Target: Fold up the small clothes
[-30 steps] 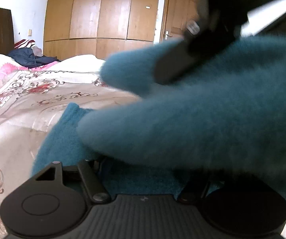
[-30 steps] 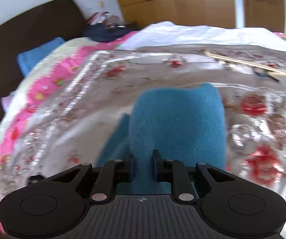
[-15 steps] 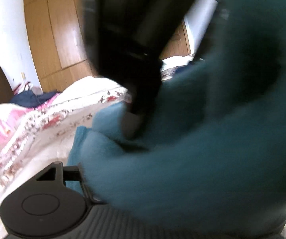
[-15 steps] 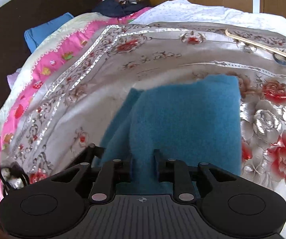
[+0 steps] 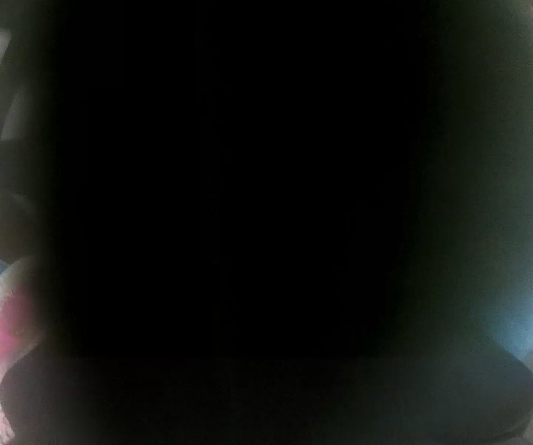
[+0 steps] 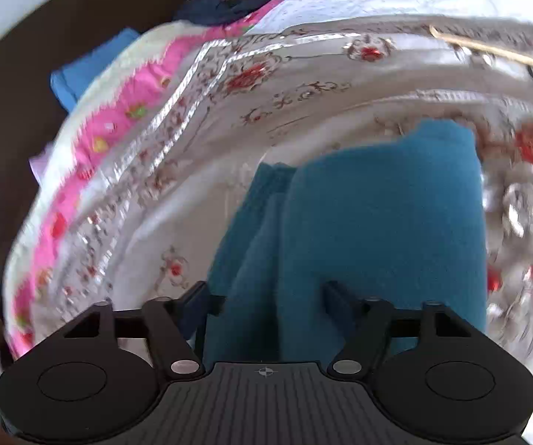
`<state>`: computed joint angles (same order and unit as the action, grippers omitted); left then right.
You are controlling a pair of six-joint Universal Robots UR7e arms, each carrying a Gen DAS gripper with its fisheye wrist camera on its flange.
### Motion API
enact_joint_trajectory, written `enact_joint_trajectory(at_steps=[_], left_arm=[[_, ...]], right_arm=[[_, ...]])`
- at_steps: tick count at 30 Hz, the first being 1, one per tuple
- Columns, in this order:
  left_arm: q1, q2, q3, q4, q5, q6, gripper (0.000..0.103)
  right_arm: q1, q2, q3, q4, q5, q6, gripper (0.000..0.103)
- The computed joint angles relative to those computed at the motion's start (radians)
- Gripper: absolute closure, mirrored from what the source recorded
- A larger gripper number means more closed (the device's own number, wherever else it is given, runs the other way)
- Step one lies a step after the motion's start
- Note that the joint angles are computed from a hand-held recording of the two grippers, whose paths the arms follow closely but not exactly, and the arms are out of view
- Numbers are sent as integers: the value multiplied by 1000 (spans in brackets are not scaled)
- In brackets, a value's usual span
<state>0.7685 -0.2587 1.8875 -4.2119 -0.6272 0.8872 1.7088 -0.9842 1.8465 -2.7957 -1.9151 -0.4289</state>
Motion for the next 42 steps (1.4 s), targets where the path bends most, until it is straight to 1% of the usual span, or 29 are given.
enact_joint_trajectory(at_steps=[1, 2, 3, 5, 6, 8, 9, 12, 14, 16, 18, 20, 21, 22, 24, 25, 27, 28, 30, 33, 34, 35, 36, 37, 38, 39, 40, 42], left_arm=[[1, -1, 3, -3, -10, 2, 26], [4, -12, 17, 16, -28, -29, 26], [7, -16, 23, 18, -41, -36, 26], [7, -14, 26, 8, -50, -21, 27], [8, -14, 27, 2, -54, -15, 27], [13, -25, 40, 9, -72, -27, 27], [15, -27, 43, 6, -76, -22, 27], [11, -32, 44, 11, -82, -9, 23], [4, -46, 66, 4, -80, -45, 21], [5, -51, 54, -10, -74, -67, 20], [10, -60, 45, -36, -60, -98, 20], [19, -68, 25, -41, -24, -144, 20], [26, -74, 16, -23, 4, -183, 20], [38, -92, 36, -3, 14, -231, 20], [58, -123, 56, 74, -11, -348, 20], [65, -132, 60, 83, -36, -376, 20], [64, -120, 44, 75, -28, -370, 20], [75, -123, 37, 77, -37, -379, 20], [82, -125, 35, 60, -43, -432, 21], [87, -119, 0, 28, -3, -422, 20], [91, -129, 19, 17, 13, -434, 20], [112, -130, 5, 16, 14, -432, 20], [114, -134, 6, 18, 28, -446, 20], [130, -138, -11, 44, 23, -458, 20], [134, -154, 6, 81, 26, -509, 20], [112, -161, 53, 111, 44, -592, 20], [109, -180, 84, 146, 38, -661, 20], [127, -218, 113, 195, 0, -756, 20]], right_arm=[[13, 20, -2, -32, -54, -25, 35], [15, 29, -7, -42, -70, -29, 35], [13, 35, -17, -32, -77, -10, 37], [4, 38, -27, -22, -77, 14, 45], [-5, 33, -28, -15, -69, 30, 52], [-35, 7, -24, 15, -17, 63, 64], [-47, -7, -18, 19, -8, 77, 74], [-82, -61, 29, -7, 69, 108, 77], [-115, -108, 73, -48, 164, 150, 78], [-160, -156, 123, -107, 306, 219, 85], [-189, -183, 152, -150, 405, 266, 85], [-193, -187, 151, -166, 438, 267, 85], [-188, -182, 148, -171, 434, 255, 85], [-183, -172, 137, -161, 426, 258, 85], [-174, -149, 121, -132, 410, 264, 85], [-169, -132, 115, -126, 406, 268, 85], [-159, -107, 115, -148, 406, 280, 85], [-155, -97, 114, -165, 413, 288, 85], [-156, -87, 108, -181, 447, 310, 85], [-141, -70, 95, -208, 451, 326, 85], [-137, -58, 87, -215, 450, 342, 85], [-138, -50, 86, -224, 454, 357, 85], [-136, -37, 84, -236, 454, 372, 85], [-134, -21, 82, -248, 456, 386, 85], [-136, -16, 87, -254, 462, 396, 86], [-136, -3, 84, -259, 467, 409, 85], [-134, 13, 78, -262, 468, 416, 86], [-132, 38, 65, -261, 467, 417, 86]])
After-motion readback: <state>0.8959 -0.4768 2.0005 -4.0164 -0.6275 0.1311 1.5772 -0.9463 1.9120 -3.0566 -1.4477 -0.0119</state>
